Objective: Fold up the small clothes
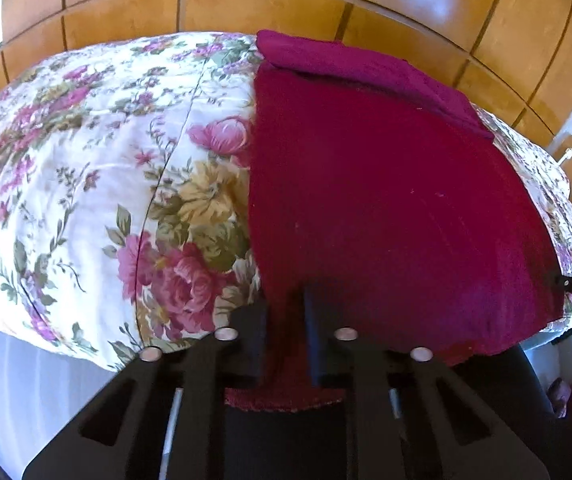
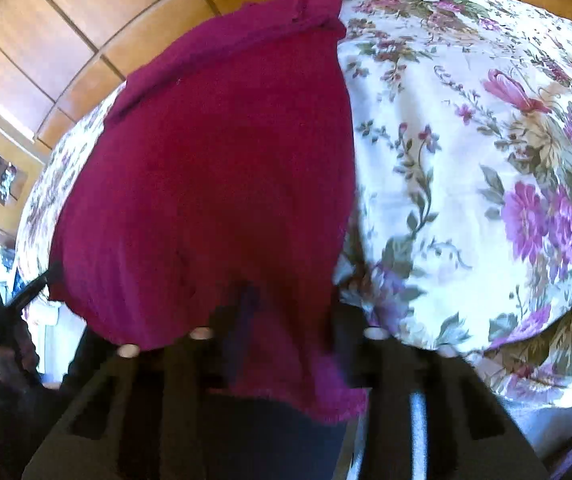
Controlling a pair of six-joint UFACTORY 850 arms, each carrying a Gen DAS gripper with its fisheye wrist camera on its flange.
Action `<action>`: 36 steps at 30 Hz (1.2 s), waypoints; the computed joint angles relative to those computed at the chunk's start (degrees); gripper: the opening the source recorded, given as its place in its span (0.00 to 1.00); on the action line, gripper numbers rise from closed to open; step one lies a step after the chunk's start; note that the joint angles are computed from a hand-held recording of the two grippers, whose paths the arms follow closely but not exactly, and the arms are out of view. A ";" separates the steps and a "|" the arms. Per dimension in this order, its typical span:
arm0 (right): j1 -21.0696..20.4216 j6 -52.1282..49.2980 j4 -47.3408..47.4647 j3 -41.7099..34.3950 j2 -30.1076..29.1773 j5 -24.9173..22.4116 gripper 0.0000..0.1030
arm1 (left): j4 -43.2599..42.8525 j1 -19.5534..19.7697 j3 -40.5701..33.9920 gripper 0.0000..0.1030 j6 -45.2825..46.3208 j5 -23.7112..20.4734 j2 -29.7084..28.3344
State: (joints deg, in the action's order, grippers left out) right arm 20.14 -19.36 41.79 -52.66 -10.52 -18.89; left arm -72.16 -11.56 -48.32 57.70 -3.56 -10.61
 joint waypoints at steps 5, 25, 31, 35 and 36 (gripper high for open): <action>-1.63 -19.44 21.24 -1.39 0.96 -1.29 0.08 | -19.33 4.01 -1.13 0.09 17.67 -11.13 1.65; -7.52 -29.43 40.30 -23.23 -16.28 -0.38 0.89 | -14.26 9.49 -32.95 0.61 -3.23 -16.64 -20.81; -8.98 -38.89 51.41 -18.46 -13.00 -0.84 0.91 | -22.04 12.58 -30.73 0.65 1.77 -16.62 -19.80; -8.62 -36.33 46.31 -13.49 -10.35 0.86 0.91 | -20.55 13.50 -24.61 0.65 7.05 -20.26 -17.80; -8.48 -35.49 44.91 -12.80 -10.22 1.11 0.90 | -19.94 13.38 -23.31 0.65 8.03 -20.76 -17.51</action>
